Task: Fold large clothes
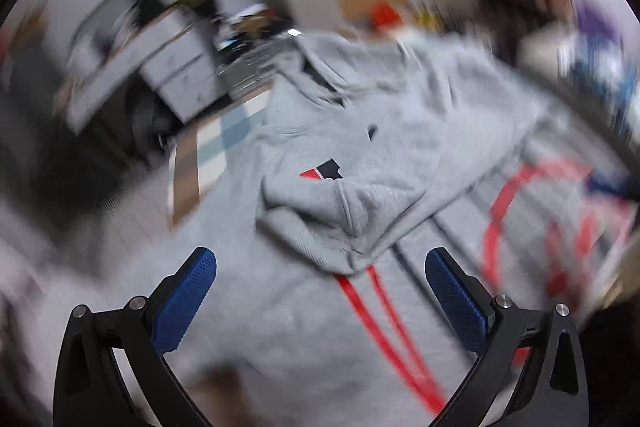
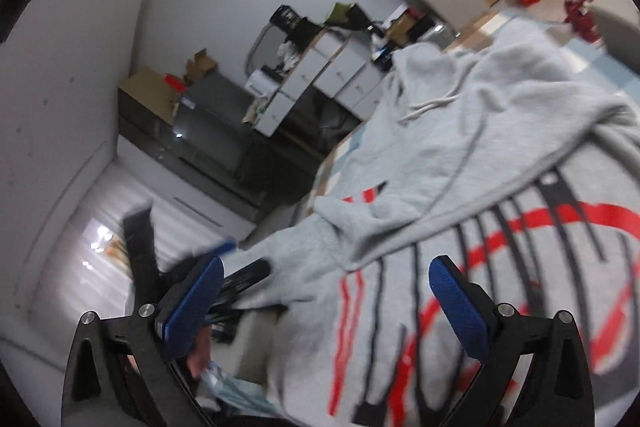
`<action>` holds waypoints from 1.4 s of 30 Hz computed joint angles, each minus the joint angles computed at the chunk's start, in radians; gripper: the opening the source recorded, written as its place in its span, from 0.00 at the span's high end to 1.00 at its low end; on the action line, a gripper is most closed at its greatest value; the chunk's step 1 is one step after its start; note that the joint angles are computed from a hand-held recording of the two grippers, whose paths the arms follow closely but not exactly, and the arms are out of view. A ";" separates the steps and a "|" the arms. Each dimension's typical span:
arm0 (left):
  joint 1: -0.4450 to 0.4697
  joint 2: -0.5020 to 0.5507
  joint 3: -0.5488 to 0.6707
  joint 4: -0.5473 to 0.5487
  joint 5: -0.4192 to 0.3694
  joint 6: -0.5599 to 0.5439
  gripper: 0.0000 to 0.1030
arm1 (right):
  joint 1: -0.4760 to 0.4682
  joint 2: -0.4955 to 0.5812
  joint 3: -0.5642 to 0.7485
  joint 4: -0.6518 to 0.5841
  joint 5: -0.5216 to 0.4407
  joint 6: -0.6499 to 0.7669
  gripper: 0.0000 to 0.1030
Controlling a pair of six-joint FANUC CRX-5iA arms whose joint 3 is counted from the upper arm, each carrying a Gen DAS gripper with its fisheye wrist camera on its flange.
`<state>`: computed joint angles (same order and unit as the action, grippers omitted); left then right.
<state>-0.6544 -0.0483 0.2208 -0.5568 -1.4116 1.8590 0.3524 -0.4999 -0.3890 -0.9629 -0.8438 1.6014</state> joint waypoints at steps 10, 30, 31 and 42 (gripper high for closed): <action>0.245 0.157 0.095 0.284 0.033 -0.591 0.01 | -0.234 0.103 0.055 -0.229 -0.229 0.250 0.00; 0.377 0.280 0.118 0.536 -0.144 -0.749 0.92 | -0.250 0.137 0.060 -0.238 -0.232 0.268 0.00; 0.385 0.266 0.107 0.545 -0.125 -0.726 0.92 | -0.245 0.136 0.060 -0.233 -0.228 0.265 0.00; 0.518 0.178 0.002 0.549 -0.066 -0.269 0.92 | -0.227 0.142 0.057 -0.211 -0.224 0.240 0.00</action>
